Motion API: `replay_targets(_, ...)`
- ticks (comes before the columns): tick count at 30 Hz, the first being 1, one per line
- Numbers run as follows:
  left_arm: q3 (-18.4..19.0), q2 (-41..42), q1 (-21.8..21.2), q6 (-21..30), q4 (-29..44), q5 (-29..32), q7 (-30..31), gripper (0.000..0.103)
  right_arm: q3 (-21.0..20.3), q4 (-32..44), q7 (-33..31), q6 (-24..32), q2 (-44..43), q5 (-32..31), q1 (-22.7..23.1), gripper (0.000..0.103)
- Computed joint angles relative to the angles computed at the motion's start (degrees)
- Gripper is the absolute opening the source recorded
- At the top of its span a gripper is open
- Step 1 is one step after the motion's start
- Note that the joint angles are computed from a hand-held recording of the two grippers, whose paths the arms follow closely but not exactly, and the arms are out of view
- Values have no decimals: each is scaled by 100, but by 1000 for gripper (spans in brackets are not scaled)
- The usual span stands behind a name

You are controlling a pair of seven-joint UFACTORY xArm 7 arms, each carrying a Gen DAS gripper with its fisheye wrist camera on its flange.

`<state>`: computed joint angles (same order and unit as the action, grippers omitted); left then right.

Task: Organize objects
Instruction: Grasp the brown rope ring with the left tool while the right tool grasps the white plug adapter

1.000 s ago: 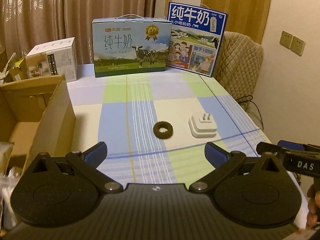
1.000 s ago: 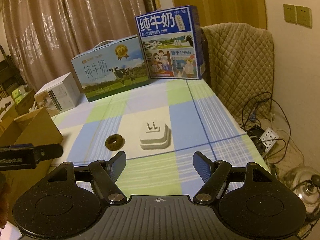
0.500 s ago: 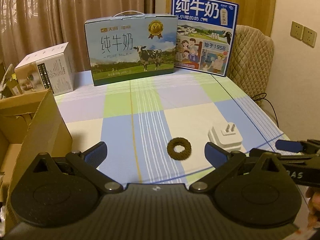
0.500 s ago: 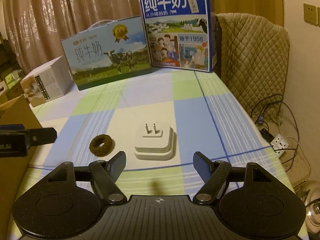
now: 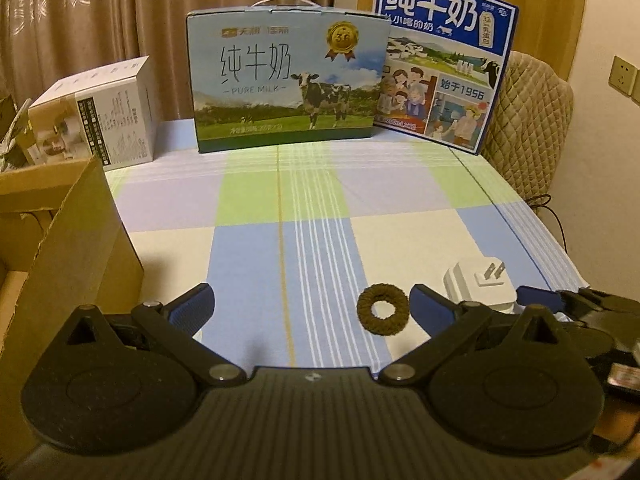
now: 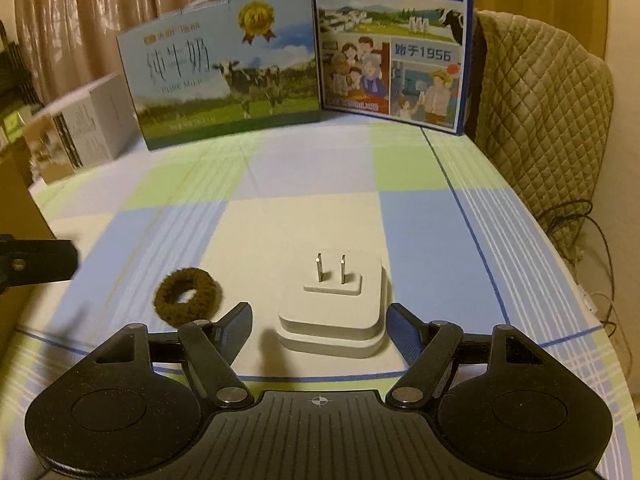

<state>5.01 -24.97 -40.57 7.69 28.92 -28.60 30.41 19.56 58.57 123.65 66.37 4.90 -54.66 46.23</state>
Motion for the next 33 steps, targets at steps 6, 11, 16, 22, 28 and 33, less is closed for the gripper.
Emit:
replay_targets(6, 111, 56, -104, 99, 50, -154, 146, 102, -55, -69, -3, -91, 45, 29, -50, 71)
replay_targets(11, 39, 70, -78, 80, 34, -242, 210, 102, -55, -73, -64, -26, 44, -1, -33, 64)
replay_targets(16, -37, 114, -27, 65, 21, -238, 199, 102, -37, -132, -141, -68, -46, 61, -76, 63)
replay_targets(22, -87, 138, -2, 43, -43, -140, 255, 102, 99, -359, -22, 135, -377, 288, -85, 62)
replay_targets(28, -129, 183, -67, 40, -106, -104, 304, 102, 276, -645, 147, 250, -696, 413, -152, 62)
replay_targets(33, -192, 265, -126, 27, -150, -111, 273, 102, 365, -826, 281, 52, -757, 292, -234, 63)
